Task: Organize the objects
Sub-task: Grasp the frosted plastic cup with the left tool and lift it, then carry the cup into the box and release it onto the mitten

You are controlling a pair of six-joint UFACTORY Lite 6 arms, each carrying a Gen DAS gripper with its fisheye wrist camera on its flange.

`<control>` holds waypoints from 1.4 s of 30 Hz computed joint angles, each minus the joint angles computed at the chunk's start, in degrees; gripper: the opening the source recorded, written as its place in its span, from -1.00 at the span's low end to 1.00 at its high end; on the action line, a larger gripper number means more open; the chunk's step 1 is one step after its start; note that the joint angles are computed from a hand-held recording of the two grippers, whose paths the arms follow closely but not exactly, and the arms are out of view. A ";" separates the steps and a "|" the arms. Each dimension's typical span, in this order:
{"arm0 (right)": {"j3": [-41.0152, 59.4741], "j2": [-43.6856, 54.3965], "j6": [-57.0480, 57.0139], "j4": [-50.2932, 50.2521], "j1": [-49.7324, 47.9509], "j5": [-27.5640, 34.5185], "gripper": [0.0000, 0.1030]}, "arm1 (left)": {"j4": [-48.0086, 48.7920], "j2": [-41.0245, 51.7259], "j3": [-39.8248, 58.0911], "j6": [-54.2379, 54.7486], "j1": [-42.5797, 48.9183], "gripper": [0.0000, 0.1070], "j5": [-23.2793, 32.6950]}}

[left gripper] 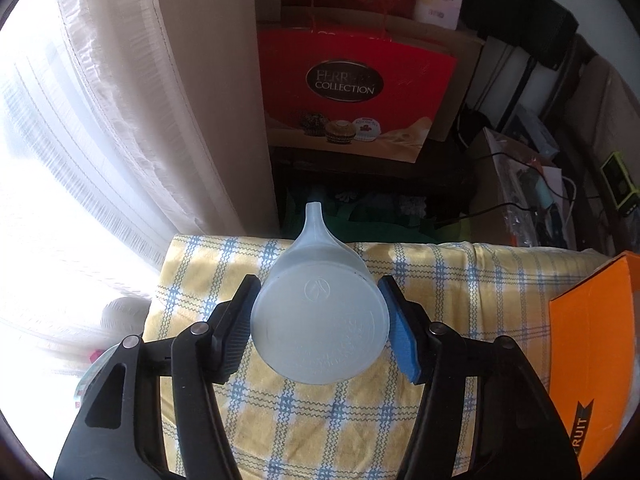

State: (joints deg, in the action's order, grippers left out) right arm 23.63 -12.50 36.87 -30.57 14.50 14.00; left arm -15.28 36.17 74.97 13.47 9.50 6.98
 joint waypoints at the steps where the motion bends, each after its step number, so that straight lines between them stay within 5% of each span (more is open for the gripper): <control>1: 0.00 0.00 0.00 0.00 0.00 0.00 -0.75 | -1.22 -0.82 -1.05 1.36 -0.10 0.06 -0.51; 9: 0.09 0.09 1.44 -1.08 0.49 0.33 -0.75 | -26.76 -10.25 -10.51 27.47 -0.82 0.06 -1.10; 15: 0.14 0.16 1.52 -1.17 0.53 0.35 -0.75 | -30.18 -20.73 -18.36 31.23 -3.46 0.06 -0.56; 31: 0.16 0.19 1.59 -1.23 0.55 0.37 -0.75 | -4.59 -44.42 -24.89 1.49 -18.75 0.06 8.71; 42: 1.01 0.71 -0.53 1.09 -0.13 0.19 -0.75 | -2.91 -46.42 -23.85 -6.19 -33.23 0.06 11.87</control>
